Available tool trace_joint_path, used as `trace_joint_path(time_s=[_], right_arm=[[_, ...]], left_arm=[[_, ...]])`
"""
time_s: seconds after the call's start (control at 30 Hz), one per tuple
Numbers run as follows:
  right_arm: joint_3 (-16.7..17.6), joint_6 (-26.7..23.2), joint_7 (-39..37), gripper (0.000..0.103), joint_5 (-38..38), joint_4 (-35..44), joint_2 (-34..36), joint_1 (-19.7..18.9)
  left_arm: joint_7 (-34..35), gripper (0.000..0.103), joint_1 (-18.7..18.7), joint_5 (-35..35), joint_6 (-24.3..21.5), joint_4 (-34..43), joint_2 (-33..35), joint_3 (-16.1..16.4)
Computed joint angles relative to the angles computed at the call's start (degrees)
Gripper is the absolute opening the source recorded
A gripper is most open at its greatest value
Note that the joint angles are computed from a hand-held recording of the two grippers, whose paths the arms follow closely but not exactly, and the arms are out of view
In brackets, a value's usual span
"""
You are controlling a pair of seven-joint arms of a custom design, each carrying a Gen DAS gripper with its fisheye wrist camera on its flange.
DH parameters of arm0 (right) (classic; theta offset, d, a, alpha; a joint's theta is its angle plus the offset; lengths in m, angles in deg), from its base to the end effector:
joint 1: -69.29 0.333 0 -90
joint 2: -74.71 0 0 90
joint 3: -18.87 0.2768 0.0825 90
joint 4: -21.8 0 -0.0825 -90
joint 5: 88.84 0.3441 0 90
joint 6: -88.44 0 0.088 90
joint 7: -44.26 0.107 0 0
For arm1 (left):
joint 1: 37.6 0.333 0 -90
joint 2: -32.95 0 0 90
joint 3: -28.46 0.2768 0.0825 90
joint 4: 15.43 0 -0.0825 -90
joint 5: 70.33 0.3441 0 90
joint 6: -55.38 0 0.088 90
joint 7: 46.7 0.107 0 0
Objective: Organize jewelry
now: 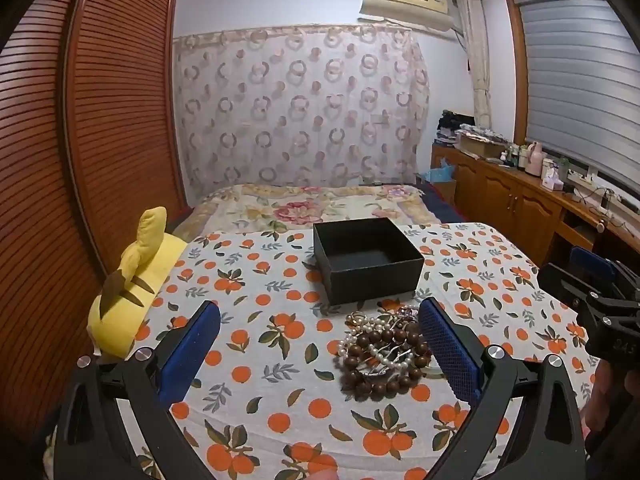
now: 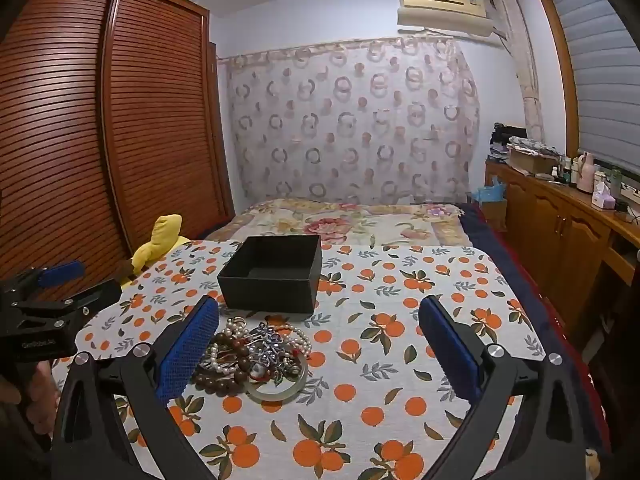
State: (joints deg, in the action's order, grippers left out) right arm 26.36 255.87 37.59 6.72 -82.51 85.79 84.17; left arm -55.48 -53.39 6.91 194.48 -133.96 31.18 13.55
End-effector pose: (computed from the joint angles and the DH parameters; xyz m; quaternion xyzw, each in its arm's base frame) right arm 0.5702 0.1624 0.4567 -0.7241 0.4145 -0.2217 0.5046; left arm 0.4671 -0.2745 0.4674 -0.6776 0.5228 -0.3079 0.4156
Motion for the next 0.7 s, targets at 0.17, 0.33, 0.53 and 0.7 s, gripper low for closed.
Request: trace_joint_path(time_s=[0.17, 0.33, 0.53, 0.7], right_arm=[[-0.02, -0.03, 0.42, 0.101, -0.47, -0.02, 0.06, 0.00], [0.00, -0.12, 0.10, 0.101, -0.15, 0.03, 0.09, -0.06], [-0.01, -0.19, -0.04, 0.101, 0.00, 0.04, 0.12, -0.07], [-0.03, -0.31, -0.14, 0.101, 0.19, 0.03, 0.10, -0.10]], left_arm=[[-0.05, 0.096, 0.00, 0.12, 0.09, -0.02, -0.01, 0.02], [0.01, 0.096, -0.01, 0.10, -0.04, 0.00, 0.00, -0.01], [-0.02, 0.096, -0.05, 0.30, -0.22, 0.12, 0.10, -0.03], [-0.17, 0.096, -0.01, 0.35, -0.05, 0.01, 0.04, 0.02]])
